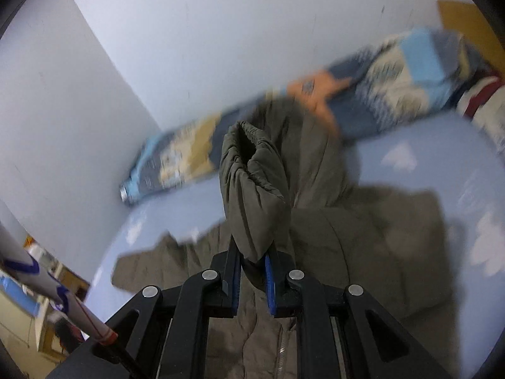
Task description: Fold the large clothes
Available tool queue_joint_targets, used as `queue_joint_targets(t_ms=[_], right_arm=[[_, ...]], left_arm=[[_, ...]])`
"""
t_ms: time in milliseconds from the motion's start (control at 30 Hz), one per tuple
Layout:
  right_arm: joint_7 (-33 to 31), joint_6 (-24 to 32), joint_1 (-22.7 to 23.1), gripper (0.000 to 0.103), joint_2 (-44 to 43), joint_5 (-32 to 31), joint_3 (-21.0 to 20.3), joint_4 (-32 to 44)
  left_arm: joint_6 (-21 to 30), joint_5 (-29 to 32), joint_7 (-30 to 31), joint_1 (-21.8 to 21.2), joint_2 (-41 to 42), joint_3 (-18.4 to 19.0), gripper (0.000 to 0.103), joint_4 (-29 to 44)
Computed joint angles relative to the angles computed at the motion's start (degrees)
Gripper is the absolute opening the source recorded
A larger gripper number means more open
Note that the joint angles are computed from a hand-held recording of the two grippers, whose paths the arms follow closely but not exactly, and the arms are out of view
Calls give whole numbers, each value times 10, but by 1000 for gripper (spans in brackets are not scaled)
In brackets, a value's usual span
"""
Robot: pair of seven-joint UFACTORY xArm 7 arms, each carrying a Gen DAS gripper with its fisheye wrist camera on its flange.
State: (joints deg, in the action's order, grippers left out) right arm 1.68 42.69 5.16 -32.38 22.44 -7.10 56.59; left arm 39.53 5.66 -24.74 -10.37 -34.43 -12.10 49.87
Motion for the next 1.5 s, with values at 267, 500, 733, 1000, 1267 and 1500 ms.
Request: queue_joint_targets(t_ms=[267, 500, 733, 1000, 1267, 1500], right_arm=[[-29, -38, 36, 19, 47, 49, 9, -71], [-117, 36, 60, 54, 7, 104, -28, -62], [-130, 21, -9, 61, -65, 90, -44, -94], [-32, 2, -144, 61, -3, -127, -5, -123], [60, 9, -175, 58, 22, -234, 61, -102], [-40, -1, -17, 59, -26, -120, 21, -107]], left_arm=[[6, 5, -3, -2, 21, -4, 103, 11], [4, 11, -11, -8, 34, -11, 103, 19], [7, 22, -20, -13, 49, -20, 103, 24], [15, 38, -39, -19, 83, -28, 103, 42], [35, 57, -50, -19, 108, -18, 103, 57], [43, 60, -61, -2, 101, 1, 103, 56]])
